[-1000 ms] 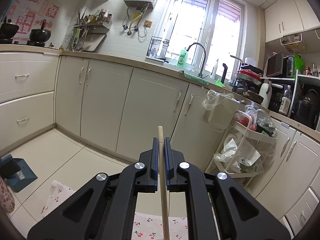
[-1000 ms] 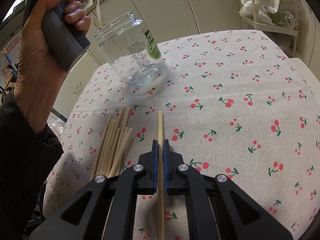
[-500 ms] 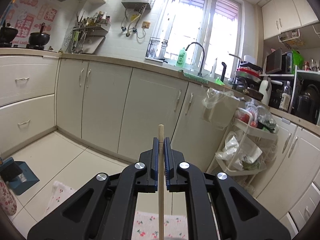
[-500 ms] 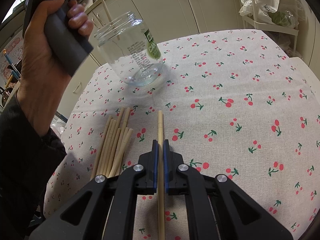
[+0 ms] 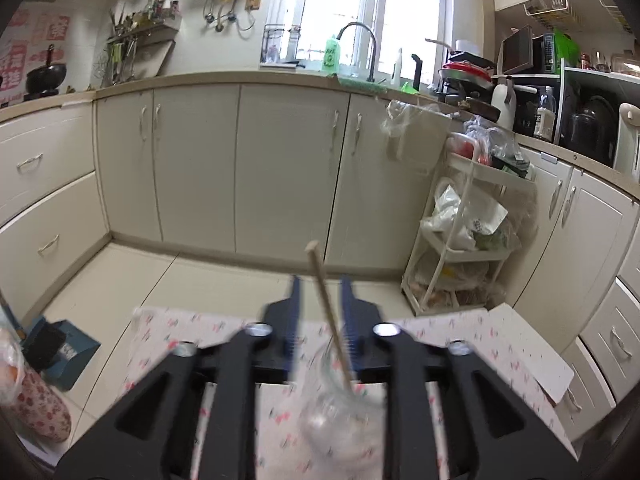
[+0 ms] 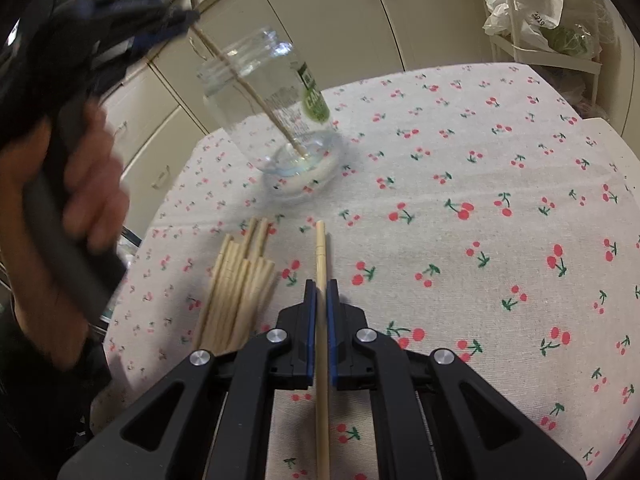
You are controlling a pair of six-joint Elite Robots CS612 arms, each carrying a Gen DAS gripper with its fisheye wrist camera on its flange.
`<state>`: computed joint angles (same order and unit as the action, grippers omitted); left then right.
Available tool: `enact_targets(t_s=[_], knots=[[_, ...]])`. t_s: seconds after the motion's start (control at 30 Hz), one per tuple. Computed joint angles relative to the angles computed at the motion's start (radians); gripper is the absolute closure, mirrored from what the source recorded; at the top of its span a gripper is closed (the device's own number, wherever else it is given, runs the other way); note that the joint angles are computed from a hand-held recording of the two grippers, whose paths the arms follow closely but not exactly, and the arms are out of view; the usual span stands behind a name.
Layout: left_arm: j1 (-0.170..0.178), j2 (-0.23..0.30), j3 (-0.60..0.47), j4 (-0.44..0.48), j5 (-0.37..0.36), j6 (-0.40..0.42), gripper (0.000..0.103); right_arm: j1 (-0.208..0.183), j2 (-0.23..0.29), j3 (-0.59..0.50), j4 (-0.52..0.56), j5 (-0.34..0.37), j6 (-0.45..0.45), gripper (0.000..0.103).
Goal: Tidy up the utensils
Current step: 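Lower the stick into the jar and open the left tool, then raise the right tool's stick over the jar and release it inside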
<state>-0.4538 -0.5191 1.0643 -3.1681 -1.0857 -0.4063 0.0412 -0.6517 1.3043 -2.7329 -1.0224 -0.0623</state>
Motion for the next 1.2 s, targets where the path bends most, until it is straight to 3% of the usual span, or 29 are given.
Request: enact_targets(t_s=[0.03,0.23,0.5,0.77,0.93,1.07,1.2], knots=[[-0.002,-0.019,0.042,-0.016,0.011,-0.018,0.061,-0.003,-0.002,0.004,-0.021,0.017,0.012,0.097],[-0.002,-0.083,0.209,-0.034,0.037,-0.128,0.047,-0.014,-0.009,0.0,-0.188,0.1,0.111,0.097],[0.013,-0.094,0.302,-0.041,-0.013,-0.293,0.044,0.008,0.043,-0.158,-0.387,0.099,0.25,0.097],[0.019,-0.083,0.306,-0.065,-0.04,-0.32,0.042,0.034,0.119,-0.33,-0.464,0.026,0.291,0.097],[0.019,-0.079,0.303,-0.078,-0.055,-0.311,0.04,0.051,0.178,-0.429,-0.513,-0.061,0.311,0.097],[0.019,-0.076,0.297,-0.074,-0.061,-0.31,0.04,0.062,0.223,-0.491,-0.509,-0.13,0.32,0.097],[0.019,-0.077,0.296,-0.07,-0.063,-0.312,0.038,0.065,0.246,-0.524,-0.486,-0.154,0.329,0.096]])
